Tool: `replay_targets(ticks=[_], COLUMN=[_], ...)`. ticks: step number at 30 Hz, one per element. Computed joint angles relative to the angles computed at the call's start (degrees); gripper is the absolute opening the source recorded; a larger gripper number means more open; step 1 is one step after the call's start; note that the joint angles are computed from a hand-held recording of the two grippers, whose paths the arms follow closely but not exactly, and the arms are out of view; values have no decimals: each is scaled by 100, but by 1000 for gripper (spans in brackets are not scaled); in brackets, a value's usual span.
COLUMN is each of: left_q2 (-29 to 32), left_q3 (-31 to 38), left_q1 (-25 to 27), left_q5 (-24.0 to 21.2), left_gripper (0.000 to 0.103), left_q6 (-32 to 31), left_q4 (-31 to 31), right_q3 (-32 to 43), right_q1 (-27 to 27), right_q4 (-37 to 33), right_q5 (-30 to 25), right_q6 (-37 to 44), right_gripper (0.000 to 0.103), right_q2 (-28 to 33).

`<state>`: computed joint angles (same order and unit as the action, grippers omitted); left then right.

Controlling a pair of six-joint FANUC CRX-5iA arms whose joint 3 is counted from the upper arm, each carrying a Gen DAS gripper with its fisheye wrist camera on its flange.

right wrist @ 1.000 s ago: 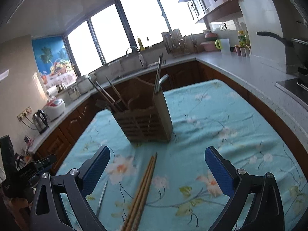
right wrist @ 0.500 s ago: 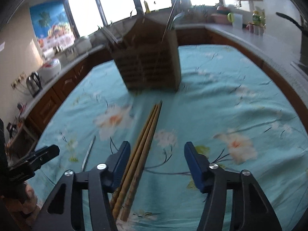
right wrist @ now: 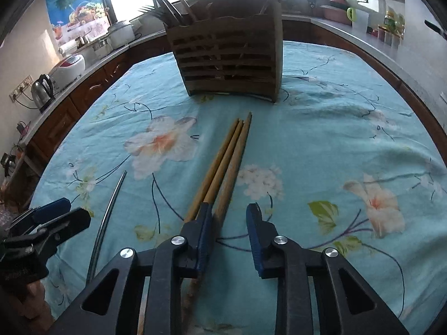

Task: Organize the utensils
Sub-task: 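Grasp a metal chopstick with the left tool while the right tool grasps a wooden chopstick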

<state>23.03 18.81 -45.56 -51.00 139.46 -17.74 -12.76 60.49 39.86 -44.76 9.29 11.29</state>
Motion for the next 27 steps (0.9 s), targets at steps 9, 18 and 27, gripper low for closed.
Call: replay_targets(ticks=[9, 18, 27], left_q2=[159, 442, 828], left_q3=[96, 517, 1114], left_q1=[81, 115, 155], left_q5=[18, -231, -610], left_gripper=[64, 47, 23], left_q6=[-475, -830, -1035], left_q4=[298, 368, 298], right_q3=[-296, -379, 516], right_q1=[155, -122, -536], right_q4=[-588, -559, -894], right_q5=[-134, 332, 345], right_q6=[766, 446, 1255], right_gripper=[9, 13, 13], right_q2=[-456, -552, 228])
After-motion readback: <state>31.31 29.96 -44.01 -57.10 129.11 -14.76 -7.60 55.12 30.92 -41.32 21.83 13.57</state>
